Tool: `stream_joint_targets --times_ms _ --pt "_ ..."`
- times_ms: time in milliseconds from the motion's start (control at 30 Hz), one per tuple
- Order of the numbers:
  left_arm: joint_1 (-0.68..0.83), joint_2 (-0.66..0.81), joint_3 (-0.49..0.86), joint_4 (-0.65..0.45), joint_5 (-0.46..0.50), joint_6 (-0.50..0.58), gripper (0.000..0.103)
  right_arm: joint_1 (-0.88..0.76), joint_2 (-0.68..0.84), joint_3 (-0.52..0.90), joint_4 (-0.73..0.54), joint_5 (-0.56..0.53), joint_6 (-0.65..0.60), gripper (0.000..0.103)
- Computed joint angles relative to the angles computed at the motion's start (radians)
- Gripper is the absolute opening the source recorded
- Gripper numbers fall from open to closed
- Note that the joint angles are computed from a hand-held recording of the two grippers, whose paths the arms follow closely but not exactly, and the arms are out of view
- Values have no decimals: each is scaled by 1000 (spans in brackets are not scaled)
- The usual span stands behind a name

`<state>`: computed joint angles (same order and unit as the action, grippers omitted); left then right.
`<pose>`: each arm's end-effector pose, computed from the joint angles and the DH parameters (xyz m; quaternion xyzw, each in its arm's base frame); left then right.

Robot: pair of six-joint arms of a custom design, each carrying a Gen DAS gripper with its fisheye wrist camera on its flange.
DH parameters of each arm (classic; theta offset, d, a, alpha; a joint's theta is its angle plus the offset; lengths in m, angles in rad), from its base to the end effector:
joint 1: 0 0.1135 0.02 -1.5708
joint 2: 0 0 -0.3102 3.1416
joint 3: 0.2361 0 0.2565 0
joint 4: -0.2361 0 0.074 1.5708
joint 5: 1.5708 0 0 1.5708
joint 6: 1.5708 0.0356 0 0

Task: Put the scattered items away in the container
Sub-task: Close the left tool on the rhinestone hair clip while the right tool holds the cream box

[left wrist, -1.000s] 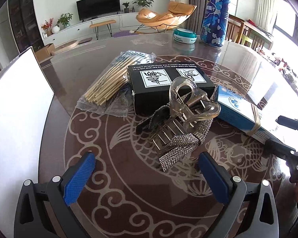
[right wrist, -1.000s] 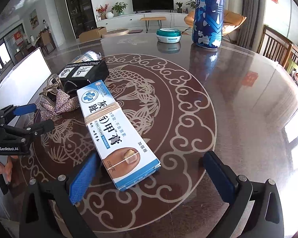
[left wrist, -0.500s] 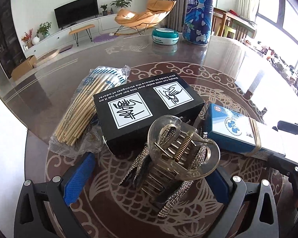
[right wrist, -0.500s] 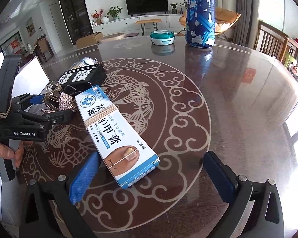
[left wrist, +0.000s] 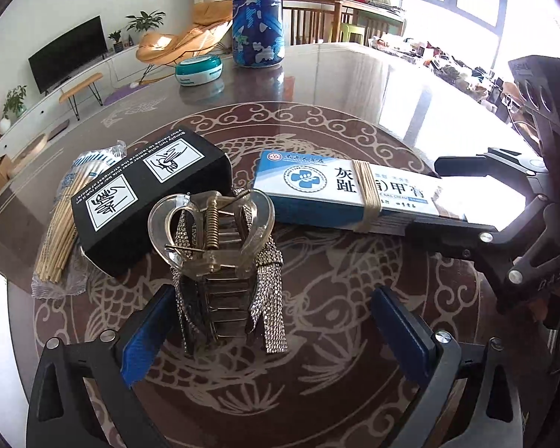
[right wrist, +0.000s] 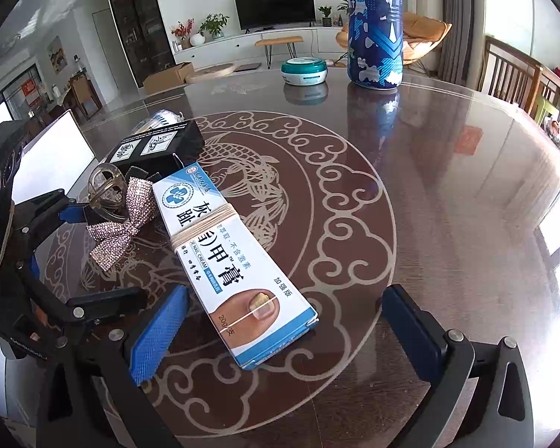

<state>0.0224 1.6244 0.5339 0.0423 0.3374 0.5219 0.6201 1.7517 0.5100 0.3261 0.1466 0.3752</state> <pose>0.2590 -0.0060 0.1366 0.2774 0.9121 -0.0878 0.2889 0.2307 0.1583 0.1154 -0.0919 0.9401 0.0923 0.3151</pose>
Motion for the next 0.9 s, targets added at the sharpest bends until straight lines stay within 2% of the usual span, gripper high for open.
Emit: stream_joint_targets --times_ms 167,533,700,900 --pt "4 -63 -78 38 -17 -30 103 -2 -3 -3 3 -5 0 103" --pt "-8 -12 -47 98 -103 -161 103 -2 -3 1 -7 -1 -9 103" --pt "-24 -3 -38 102 -124 -182 103 3 -2 4 -12 5 -7 103" --pt "-57 43 13 107 -166 -255 103 4 0 5 -12 5 -6 103"
